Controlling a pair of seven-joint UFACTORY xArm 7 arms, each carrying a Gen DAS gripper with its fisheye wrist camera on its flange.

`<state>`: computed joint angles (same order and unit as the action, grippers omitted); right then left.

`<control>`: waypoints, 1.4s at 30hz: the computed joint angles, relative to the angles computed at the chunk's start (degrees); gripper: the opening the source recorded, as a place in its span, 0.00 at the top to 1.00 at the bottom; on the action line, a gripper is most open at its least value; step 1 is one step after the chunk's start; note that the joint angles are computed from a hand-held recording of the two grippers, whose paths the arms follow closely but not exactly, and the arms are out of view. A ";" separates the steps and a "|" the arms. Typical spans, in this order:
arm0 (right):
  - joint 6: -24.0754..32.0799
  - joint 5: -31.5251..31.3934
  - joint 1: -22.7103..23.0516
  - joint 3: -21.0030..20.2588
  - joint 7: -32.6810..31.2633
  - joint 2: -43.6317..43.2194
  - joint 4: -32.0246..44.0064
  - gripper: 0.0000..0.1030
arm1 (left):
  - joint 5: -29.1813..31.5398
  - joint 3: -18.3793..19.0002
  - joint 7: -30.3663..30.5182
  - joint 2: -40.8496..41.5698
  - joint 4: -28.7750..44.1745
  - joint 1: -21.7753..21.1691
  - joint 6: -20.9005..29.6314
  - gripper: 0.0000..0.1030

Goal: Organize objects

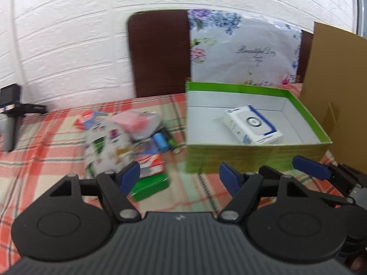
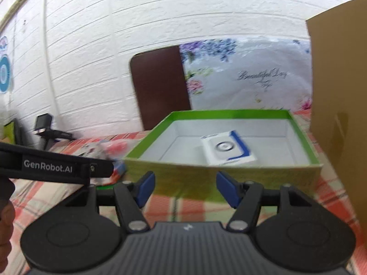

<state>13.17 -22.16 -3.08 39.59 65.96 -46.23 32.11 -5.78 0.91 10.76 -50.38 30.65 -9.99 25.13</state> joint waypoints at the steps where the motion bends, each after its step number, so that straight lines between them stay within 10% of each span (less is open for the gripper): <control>1: 0.11 0.49 1.27 -0.23 -0.25 0.84 0.30 0.40 | 0.32 0.22 -0.14 -1.34 -0.65 0.89 0.51 0.24; 17: 4.36 -2.53 7.80 3.12 0.06 11.11 7.99 0.40 | 6.23 0.32 -6.90 -7.49 -5.33 14.86 3.17 0.18; 42: 9.41 -19.63 12.63 -0.58 6.01 26.01 17.40 0.40 | 5.23 4.62 -6.39 -0.26 -3.07 17.65 3.33 0.18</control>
<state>22.58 -41.79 9.54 39.01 71.97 -20.22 49.52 -0.55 5.53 4.37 -50.64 27.58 7.65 28.46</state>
